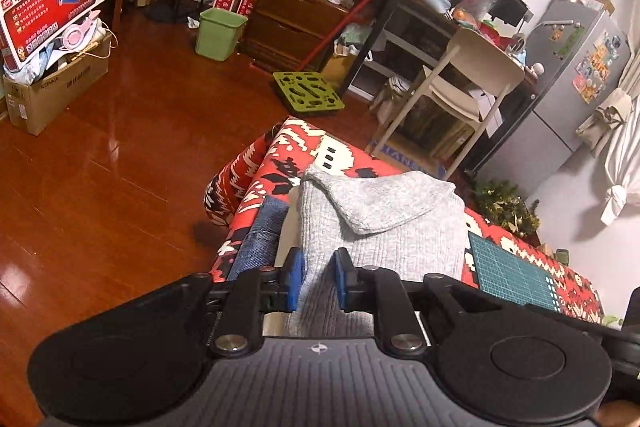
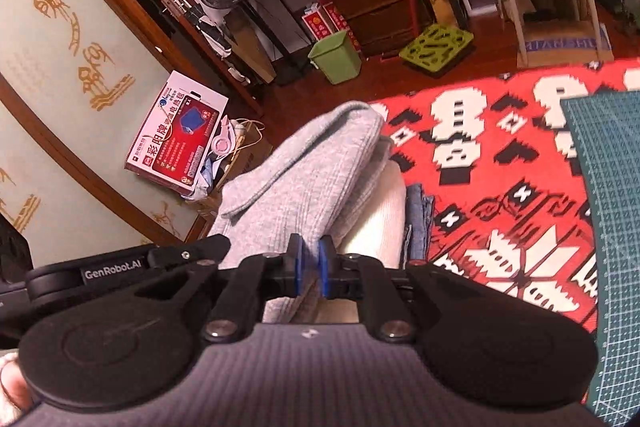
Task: Fold clothes
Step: 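Carry the lifted grey shirt bundle with both grippers to the clothes stack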
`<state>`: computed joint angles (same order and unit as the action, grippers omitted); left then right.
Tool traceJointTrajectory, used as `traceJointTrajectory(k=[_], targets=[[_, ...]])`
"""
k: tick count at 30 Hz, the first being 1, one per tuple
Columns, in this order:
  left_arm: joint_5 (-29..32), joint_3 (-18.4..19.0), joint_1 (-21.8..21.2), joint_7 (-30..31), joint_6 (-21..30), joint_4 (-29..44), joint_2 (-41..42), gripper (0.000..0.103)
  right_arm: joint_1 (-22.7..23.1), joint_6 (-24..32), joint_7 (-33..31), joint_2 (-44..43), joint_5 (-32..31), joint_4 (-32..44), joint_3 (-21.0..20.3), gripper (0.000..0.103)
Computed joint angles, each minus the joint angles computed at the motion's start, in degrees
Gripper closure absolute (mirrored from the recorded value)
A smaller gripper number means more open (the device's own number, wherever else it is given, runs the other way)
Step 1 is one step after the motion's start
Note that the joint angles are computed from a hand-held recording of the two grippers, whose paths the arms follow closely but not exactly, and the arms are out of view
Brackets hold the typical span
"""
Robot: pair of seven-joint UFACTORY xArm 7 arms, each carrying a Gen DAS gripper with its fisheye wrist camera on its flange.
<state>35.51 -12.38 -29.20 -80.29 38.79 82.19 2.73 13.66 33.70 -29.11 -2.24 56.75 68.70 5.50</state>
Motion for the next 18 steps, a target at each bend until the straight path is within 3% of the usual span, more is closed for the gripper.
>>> traceJointTrajectory(k=[7, 11, 13, 18], targets=[[-1.72, -0.03, 1.73, -1.27, -1.29, -1.64, -2.37, 0.078, -2.39, 1.17, 0.46, 2.24, 3.44, 3.10, -1.45, 0.063], [0.16, -0.08, 2.27, -1.92, -0.44, 1.05, -1.19, 0.069, -5.14, 1.58, 3.60, 6.93, 5.29, 8.26, -1.54, 0.036], [0.15, 0.26, 2.35, -1.46, -0.41, 2.69, -0.12, 0.064, -6.97, 3.54, 5.41, 10.48, 6.74, 12.22, -1.03, 0.034], [-3.10, 1.83, 2.19, 0.93, -1.09, 6.34, 3.53, 0.064, -10.80, 8.80, 10.35, 18.71, 9.31, 20.79, 2.13, 0.033]])
